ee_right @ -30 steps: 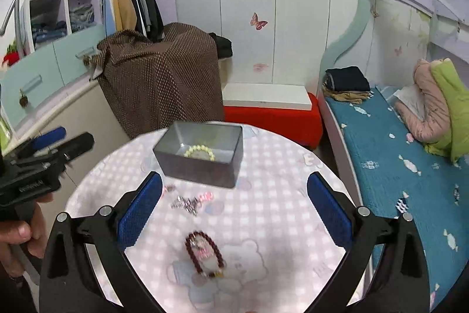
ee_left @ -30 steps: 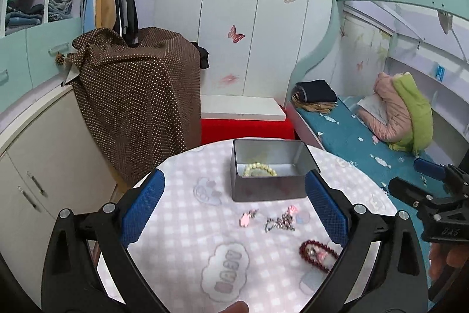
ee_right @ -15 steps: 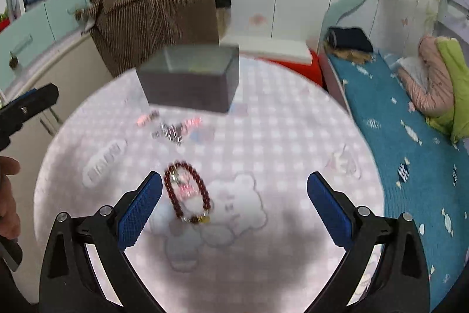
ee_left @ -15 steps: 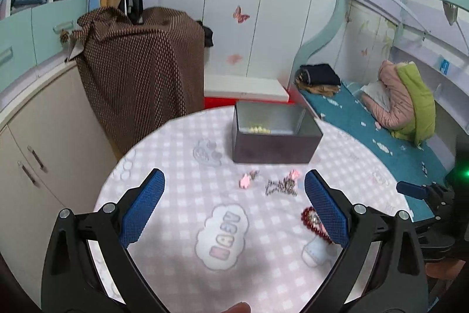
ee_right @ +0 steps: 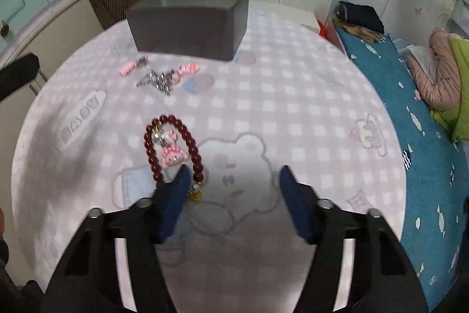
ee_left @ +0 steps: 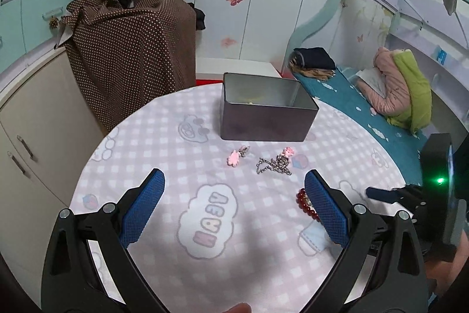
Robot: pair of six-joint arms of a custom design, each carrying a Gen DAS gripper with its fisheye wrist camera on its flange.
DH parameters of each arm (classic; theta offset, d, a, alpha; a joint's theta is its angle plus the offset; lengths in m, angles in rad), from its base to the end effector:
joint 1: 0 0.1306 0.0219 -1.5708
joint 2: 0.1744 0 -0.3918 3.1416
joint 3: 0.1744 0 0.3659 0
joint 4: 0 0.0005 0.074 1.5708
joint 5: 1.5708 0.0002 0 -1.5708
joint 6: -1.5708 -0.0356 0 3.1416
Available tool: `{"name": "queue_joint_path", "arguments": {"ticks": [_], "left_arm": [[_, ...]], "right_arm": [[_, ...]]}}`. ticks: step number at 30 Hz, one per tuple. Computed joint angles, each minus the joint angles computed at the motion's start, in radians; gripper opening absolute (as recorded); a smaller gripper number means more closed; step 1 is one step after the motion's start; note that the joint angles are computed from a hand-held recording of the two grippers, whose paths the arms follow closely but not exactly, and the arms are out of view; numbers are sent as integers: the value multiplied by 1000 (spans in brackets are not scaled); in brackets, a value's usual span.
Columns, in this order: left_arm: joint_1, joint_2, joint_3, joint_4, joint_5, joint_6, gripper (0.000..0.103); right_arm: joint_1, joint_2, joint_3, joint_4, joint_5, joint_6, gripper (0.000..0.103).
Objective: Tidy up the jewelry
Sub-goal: 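Grasp and lift the red bead bracelet with the right gripper while the left grasps a pearl charm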
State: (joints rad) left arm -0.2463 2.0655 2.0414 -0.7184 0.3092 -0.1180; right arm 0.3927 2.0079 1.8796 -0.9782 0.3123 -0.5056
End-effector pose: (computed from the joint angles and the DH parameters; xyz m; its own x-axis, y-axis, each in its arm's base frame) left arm 0.6859 -0.1841 0.3560 -0.5982 0.2660 -0.7559 0.5238 0.8437 -0.1176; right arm 0.6122 0.2412 0.3080 -0.8375 0.1520 -0.5248 0.1927 0.9810 -0.0235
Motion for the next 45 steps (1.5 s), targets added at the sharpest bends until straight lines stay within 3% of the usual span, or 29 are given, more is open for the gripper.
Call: {"name": "queue_joint_path", "arguments": {"ticks": [3, 5, 6, 7, 28, 39, 45], "left_arm": [[-2, 7, 6, -7, 0, -6, 96], [-2, 12, 10, -14, 0, -8, 96], [-3, 17, 16, -21, 0, -10, 96], [-3, 20, 20, -27, 1, -12, 96], [-63, 106, 93, -142, 8, -120, 96], [-117, 185, 202, -217, 51, -171, 96], [-147, 270, 335, -283, 25, -164, 96]], "right_arm": [[0, 7, 4, 4, -17, 6, 40], [2, 10, 12, 7, -30, 28, 25], [4, 14, 20, 2, -33, 40, 10], [5, 19, 28, -5, -32, 44, 7], [-42, -116, -84, 284, -156, 6, 6], [-62, -148, -136, 293, -132, -14, 6], [-76, -163, -157, 307, -116, -20, 6]]}}
